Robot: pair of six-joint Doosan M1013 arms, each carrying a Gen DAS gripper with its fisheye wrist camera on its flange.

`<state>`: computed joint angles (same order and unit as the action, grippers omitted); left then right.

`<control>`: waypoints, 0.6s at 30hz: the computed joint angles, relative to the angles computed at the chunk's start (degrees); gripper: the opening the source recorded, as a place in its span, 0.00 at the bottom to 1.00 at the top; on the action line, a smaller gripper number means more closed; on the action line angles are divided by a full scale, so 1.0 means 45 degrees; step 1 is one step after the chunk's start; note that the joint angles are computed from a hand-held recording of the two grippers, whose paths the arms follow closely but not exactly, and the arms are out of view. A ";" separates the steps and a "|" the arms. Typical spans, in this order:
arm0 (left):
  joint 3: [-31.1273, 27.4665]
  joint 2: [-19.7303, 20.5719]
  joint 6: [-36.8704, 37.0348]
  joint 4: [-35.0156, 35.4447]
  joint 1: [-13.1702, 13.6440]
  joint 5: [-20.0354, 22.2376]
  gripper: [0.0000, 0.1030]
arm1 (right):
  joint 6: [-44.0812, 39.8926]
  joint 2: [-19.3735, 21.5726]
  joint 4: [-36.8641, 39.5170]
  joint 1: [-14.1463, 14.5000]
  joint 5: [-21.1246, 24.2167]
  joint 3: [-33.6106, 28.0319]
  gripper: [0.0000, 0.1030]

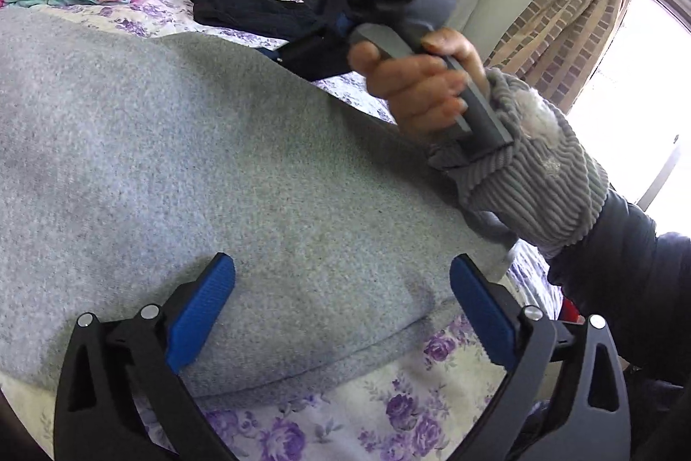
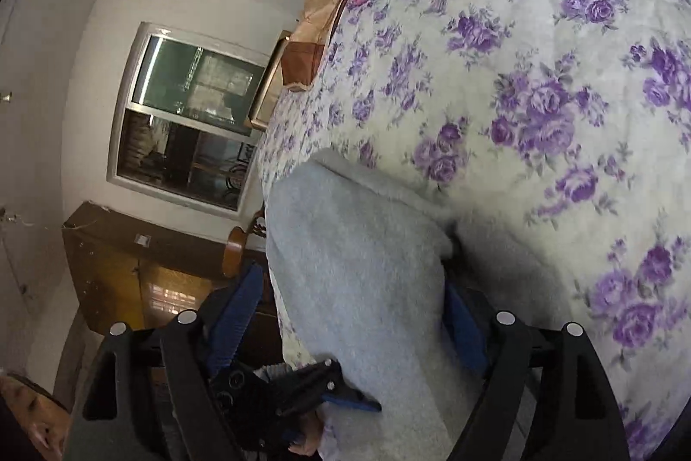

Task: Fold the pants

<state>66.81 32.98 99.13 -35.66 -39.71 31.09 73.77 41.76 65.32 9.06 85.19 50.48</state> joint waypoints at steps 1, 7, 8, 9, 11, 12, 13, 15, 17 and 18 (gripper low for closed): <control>-0.0002 0.0000 -0.0018 0.0025 -0.0005 -0.0005 0.95 | 0.0297 -0.0048 0.0104 -0.0010 -0.0695 0.0197 0.79; -0.0071 0.0031 -0.0057 0.0091 -0.0008 0.0053 0.95 | 0.1590 -0.0737 -0.2117 -0.0105 -0.3807 0.1376 0.16; -0.0092 0.0044 -0.0049 0.0084 -0.0001 0.0060 0.95 | 0.1817 -0.0871 -0.2906 -0.0062 -0.4089 0.1426 0.14; -0.0099 0.0052 -0.0010 0.0038 0.0010 0.0065 0.95 | 0.1716 -0.1098 -0.3848 0.0042 -0.4527 0.1519 0.13; -0.0094 0.0058 0.0049 -0.0039 0.0018 0.0049 0.95 | 0.0897 -0.1617 -0.4701 0.0226 -0.5366 0.1869 0.13; -0.0093 0.0061 0.0055 -0.0051 0.0017 0.0038 0.95 | 0.0228 -0.1894 -0.4338 0.0257 -0.5572 0.2122 0.13; -0.0079 0.0053 0.0030 -0.0029 0.0008 0.0018 0.95 | -0.0356 -0.2071 -0.4029 0.0266 -0.5592 0.2296 0.13; -0.0079 0.0053 0.0030 -0.0029 0.0008 0.0018 0.95 | -0.1163 -0.2201 -0.4164 0.0450 -0.5175 0.2264 0.13; -0.0079 0.0053 0.0030 -0.0029 0.0008 0.0018 0.95 | -0.0938 -0.1974 -0.5116 0.0737 -0.4217 0.1858 0.13; -0.0083 0.0055 0.0025 -0.0016 0.0009 0.0025 0.95 | -0.0383 -0.1834 -0.6015 0.0904 -0.4002 0.1682 0.11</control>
<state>66.44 33.23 99.24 -35.73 -39.67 31.21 72.05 33.51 38.25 13.13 67.19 58.04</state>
